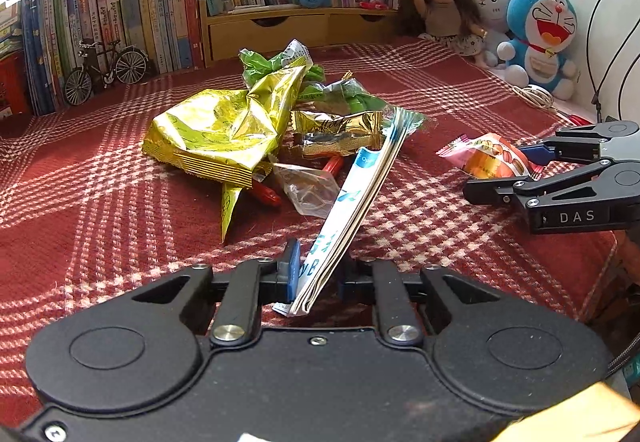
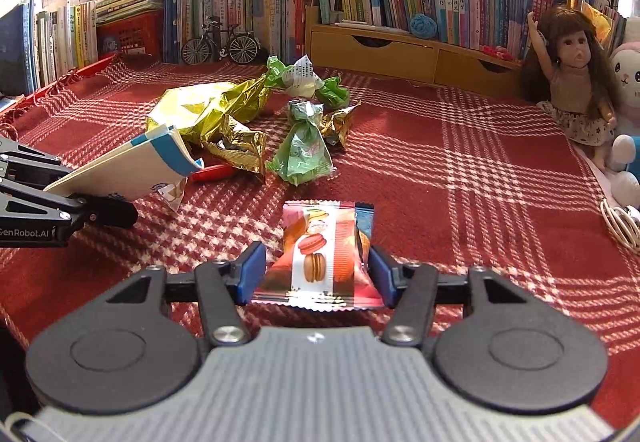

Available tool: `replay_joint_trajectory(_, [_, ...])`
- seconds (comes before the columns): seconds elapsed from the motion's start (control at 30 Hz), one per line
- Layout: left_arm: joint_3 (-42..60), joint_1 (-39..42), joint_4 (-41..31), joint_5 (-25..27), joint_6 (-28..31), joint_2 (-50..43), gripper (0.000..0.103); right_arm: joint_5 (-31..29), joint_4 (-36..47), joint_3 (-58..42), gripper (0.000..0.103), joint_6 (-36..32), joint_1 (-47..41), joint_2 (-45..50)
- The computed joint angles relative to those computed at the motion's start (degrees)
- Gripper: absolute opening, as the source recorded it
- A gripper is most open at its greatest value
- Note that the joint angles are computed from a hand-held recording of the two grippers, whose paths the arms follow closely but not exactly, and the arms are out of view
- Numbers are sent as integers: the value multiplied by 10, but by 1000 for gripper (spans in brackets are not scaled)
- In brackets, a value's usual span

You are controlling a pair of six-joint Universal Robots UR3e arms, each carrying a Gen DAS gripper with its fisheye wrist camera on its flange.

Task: Collect trash
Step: 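Grasp the white 'Bag' paper bag with the left tool while the right holds the packet, then carry the paper bag and macaron packet over the black bin and open both tools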

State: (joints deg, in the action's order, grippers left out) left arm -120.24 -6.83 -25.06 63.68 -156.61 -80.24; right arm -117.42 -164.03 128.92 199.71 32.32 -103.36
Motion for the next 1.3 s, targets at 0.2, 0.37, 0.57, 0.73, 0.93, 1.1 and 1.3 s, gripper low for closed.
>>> replay_joint_trajectory(0.2, [-41, 10, -4, -3, -1, 63, 8, -25, 11, 1, 61, 32, 37, -9])
replay_joint_trajectory(0.37, [-73, 24, -21, -10, 8, 130, 6, -47, 23, -4, 61, 61, 73, -13])
replay_joint_trajectory(0.57, [-92, 49, -82, -36, 25, 204, 9, -67, 47, -18, 61, 93, 117, -10])
replay_joint_trajectory(0.73, [-102, 22, -31, -9, 3, 178, 29, -85, 65, -29, 62, 116, 148, -1])
replay_joint_trajectory(0.93, [-89, -17, -6, 28, -44, 118, 27, -91, 86, -37, 62, 144, 165, 6])
replay_joint_trajectory(1.1, [-120, -35, 39, 55, -44, 143, 4, -96, 87, -31, 62, 163, 179, 6])
replay_joint_trajectory(1.3, [-155, -24, 39, 63, -55, 208, 2, -105, 78, -23, 61, 191, 196, 7])
